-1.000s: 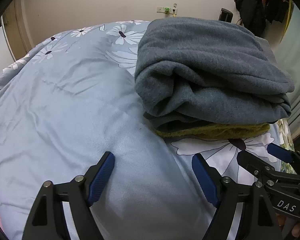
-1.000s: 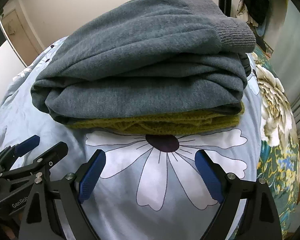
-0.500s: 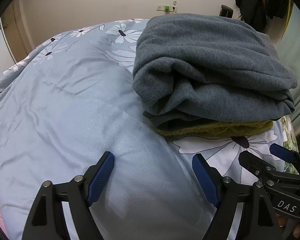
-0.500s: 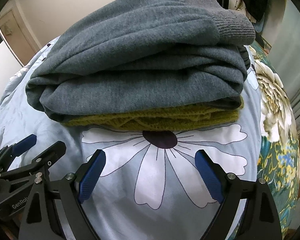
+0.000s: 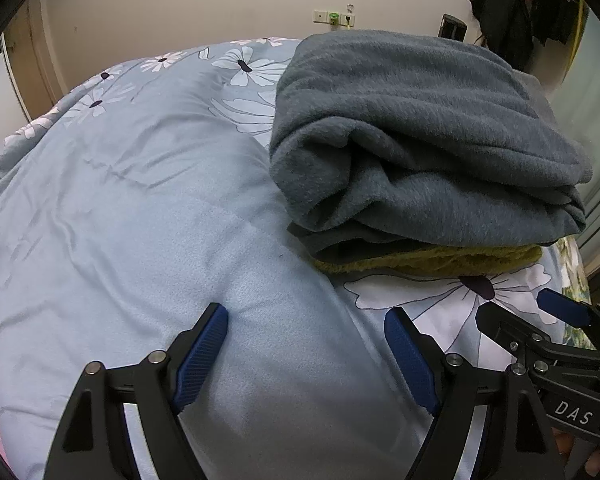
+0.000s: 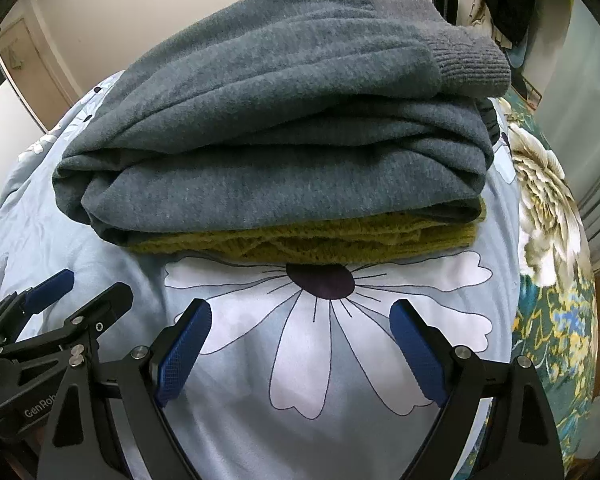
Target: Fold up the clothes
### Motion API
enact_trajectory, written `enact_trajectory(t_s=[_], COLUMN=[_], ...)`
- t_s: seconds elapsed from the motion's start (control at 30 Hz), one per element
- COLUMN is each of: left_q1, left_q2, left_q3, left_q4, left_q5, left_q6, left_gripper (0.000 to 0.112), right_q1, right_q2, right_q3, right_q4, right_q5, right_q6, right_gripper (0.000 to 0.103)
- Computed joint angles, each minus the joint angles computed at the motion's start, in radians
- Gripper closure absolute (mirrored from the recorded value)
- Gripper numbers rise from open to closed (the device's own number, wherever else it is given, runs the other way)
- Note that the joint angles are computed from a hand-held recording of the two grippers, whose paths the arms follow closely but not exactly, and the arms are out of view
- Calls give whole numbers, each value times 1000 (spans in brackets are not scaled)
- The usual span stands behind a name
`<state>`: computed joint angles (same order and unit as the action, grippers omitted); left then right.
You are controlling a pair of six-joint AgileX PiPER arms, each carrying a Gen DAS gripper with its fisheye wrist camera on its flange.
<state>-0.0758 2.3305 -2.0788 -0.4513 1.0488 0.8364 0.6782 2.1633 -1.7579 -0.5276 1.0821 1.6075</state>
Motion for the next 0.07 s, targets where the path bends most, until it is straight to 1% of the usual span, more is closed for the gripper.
enact_trajectory(t_s=[0.07], left_q1=[5], left_q2=[12], left_q3=[-20], left_q4=[-4], left_q5=[14], left_q6=[-2], left_gripper=[29], right_q1=[0], right_q2=[5], right_q3=[-17], right_q4=[1], right_q5=[11], right_q6=[-8], right_gripper=[12])
